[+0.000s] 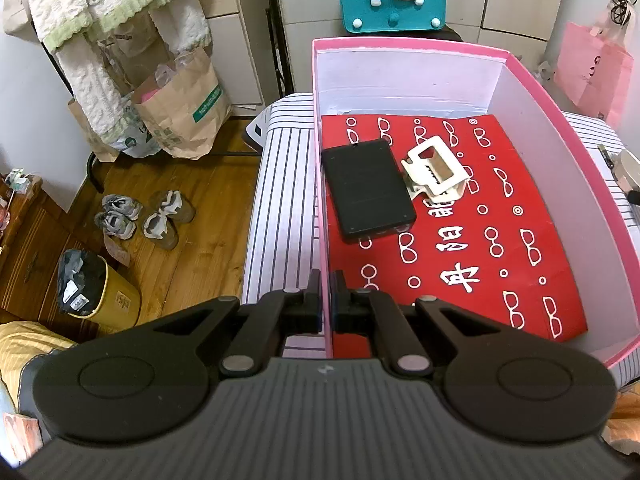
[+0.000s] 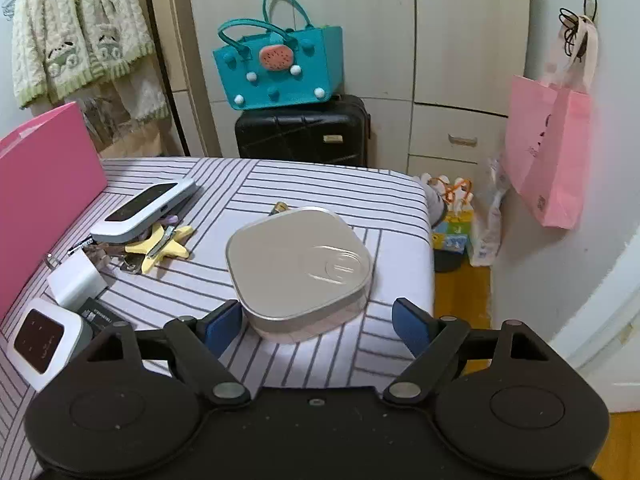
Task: Organize rigid objects
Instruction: 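Move the right tool to the beige rounded tin and grasp it, then carry the beige tin with the right tool into the pink box and release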
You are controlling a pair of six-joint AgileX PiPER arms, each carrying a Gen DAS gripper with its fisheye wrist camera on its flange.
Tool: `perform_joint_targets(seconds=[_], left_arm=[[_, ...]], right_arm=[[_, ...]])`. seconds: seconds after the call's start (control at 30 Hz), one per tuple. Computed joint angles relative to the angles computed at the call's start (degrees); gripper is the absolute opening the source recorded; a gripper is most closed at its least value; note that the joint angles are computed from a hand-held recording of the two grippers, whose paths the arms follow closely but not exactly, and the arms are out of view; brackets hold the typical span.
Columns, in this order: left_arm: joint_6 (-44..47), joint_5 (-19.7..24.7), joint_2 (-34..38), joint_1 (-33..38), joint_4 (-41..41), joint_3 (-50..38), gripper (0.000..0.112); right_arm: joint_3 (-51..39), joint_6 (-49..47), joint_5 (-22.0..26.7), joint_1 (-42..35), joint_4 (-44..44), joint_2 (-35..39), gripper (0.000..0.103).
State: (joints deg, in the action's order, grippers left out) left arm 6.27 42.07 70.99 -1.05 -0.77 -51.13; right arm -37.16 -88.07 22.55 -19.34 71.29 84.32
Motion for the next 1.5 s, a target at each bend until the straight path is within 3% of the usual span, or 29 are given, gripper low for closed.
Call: perform_joint_targets(seconds=[0.13,0.3,0.37,0.67,0.87,1.07,1.2,1.33,1.5], left_arm=[[-1.1,0.2,0.2,-0.4,0.8,-0.2,0.003],[-1.4,0.1,0.2,-0.5,1.0,-0.1,0.003],[-1.4,0.2,0.3,-0.4,0.8,-0.1,0.003],[-0.5,0.1,0.1,0.1,0.1,0.0,0.003],[0.6,0.2,-0.2,0.6,-0.9,0.2,0.003],[1.9,0.2,-1.1,0.8,-1.4,0.8,0.003],[6.7,1.3,-0.8,2.8,-4.6,0.1,0.004],[6.5,0.8,-1.0,2.3,-4.0,0.3,0.004],[9.7,1.0,-0.9,3.3,-6.0,0.3,0.004]], right_arm=[[0.8,-11.1,-1.1,1.4,9.4,1.2,0.088],[0.3,-18.1,-1.8,2.6,17.8,3.1,0.089],[1.1,-19.7,-2.5,3.1,19.8,2.5,0.083],[4.1,-14.0,-1.7,3.8,17.6,-1.9,0.082],[6.9,-8.3,-1.5,6.4,11.9,-8.2,0.082],[5.7,10.8,0.4,12.7,-4.9,-17.1,0.082],[0.6,20.5,6.3,18.3,-12.6,-21.0,0.082],[-8.0,32.0,10.9,27.1,-20.5,-19.1,0.083],[-21.6,40.8,14.3,42.3,-34.0,-9.1,0.083]])
